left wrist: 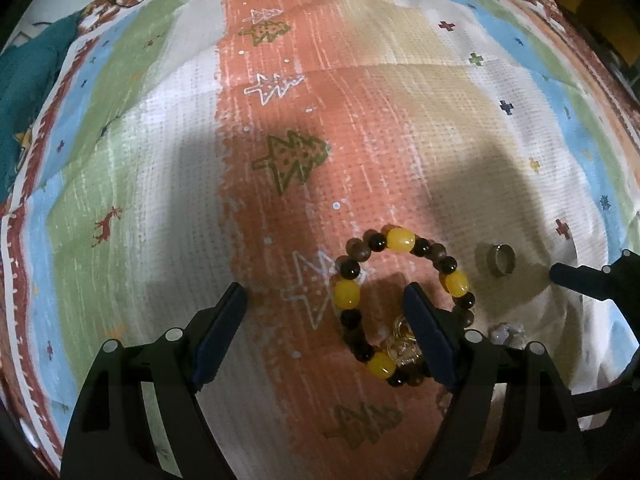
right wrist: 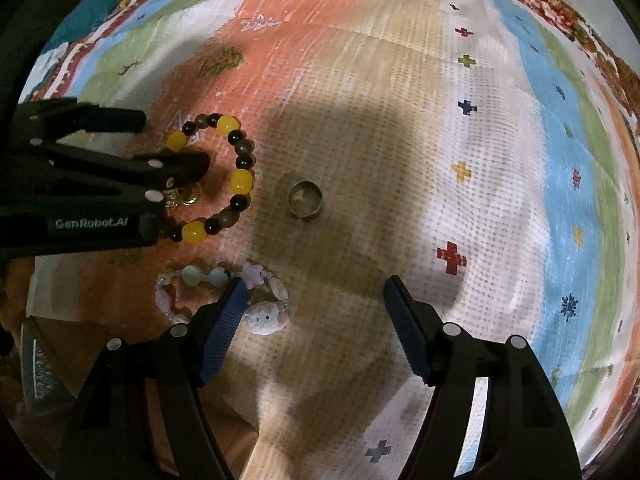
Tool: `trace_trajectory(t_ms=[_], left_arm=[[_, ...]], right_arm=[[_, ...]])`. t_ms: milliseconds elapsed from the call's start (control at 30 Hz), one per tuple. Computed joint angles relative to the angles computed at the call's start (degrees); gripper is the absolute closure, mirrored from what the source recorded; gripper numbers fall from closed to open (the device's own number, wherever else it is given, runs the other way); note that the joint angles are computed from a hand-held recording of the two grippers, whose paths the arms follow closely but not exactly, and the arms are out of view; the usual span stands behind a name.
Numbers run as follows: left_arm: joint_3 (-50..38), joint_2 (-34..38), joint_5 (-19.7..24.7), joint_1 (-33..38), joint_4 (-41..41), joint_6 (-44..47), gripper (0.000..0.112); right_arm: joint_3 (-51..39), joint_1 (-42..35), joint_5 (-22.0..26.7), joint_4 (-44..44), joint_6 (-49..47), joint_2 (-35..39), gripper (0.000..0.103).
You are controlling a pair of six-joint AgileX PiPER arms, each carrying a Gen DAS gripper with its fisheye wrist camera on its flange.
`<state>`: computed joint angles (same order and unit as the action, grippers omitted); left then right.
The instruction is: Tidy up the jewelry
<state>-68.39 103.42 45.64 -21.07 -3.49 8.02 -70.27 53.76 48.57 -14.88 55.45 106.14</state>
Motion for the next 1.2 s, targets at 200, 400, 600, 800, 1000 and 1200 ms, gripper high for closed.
trace_trajectory(t_ms=[200, 400, 600, 800, 1000, 1200], left_arm=[[-0.6, 0.3, -0.2, 0.6, 0.4, 0.1, 0.053], [-0.3, -0.3, -0.2, 1.8, -0.7, 2.8, 0.094], [-1.3, -0.5, 1.9, 4.9, -3.6, 6.4, 0.101], [-0.1, -3.8, 3.1, 6.7, -6.5, 9.5, 0.101], [0.7, -7.3, 4.4, 8.9, -11.4, 12.4, 0.101], [1.7, -10.6, 5.0, 8.8, -14.3, 13.5, 0.101]], right_arm=[[-1.7, 0.6, 0.3, -0.4, 0.6, 1.7, 0.032], [-0.3, 0.9, -0.5, -0.2, 0.0, 0.6, 0.062], [2.6, 0.2, -2.9, 0.0, 0.2, -1.7, 0.093], [5.0, 0.6, -4.9, -1.6, 1.7, -4.9, 0.095], [4.9, 1.1, -4.4, -3.7, 3.4, -7.3, 0.095], [6.8, 3.4, -4.4, -7.1, 8.1, -11.8, 0.095]])
